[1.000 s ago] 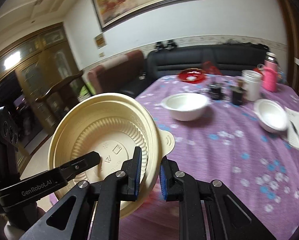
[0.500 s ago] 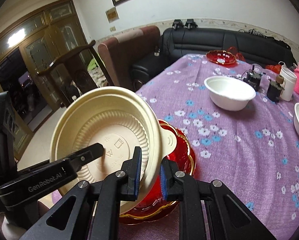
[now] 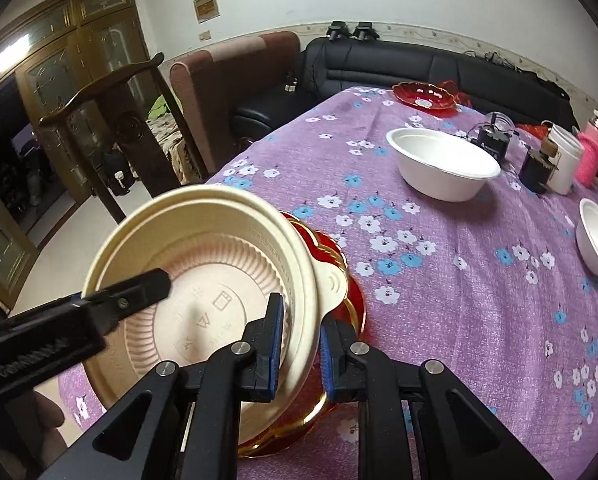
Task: Organize plates and bowls
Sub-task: 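Carry the beige bowl over and lower it onto the red plate stack, then open both grippers and lift away from the stack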
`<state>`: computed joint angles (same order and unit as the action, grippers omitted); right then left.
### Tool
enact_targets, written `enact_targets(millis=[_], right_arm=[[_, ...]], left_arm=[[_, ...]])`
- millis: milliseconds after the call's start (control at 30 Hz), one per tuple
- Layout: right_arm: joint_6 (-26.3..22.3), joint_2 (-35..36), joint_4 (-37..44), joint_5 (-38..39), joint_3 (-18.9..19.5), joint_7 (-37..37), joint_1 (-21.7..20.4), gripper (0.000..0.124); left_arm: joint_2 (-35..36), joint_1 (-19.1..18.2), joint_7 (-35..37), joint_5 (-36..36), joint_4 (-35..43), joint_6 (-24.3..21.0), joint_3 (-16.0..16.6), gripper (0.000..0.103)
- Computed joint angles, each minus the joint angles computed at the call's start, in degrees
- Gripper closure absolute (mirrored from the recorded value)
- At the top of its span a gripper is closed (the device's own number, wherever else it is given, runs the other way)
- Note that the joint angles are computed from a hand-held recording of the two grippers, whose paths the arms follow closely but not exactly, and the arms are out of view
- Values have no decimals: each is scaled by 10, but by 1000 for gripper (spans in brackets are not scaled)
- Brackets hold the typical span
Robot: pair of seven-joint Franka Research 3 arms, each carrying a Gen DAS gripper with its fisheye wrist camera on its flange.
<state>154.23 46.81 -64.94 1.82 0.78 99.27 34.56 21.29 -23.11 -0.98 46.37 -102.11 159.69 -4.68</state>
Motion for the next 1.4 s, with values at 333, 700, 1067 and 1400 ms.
enact_targets(millis=[333,700,1067,1400], right_arm=[[76,-25,-53,59,37,-28,-25,74],[165,-104,-177,88,26,-19,-36,64],[245,-182,-325,42,-108,59,52,63],[304,-210,-430,-5,-376,132,267,56]], left_arm=[[-57,-8,-200,152,-50,4,19,35],[-88,17,-258,212,-64,-31,-35,25],[-58,-38,-161,206,4,-140,-60,19],[0,-89,-77,174,91,-177,-57,19]])
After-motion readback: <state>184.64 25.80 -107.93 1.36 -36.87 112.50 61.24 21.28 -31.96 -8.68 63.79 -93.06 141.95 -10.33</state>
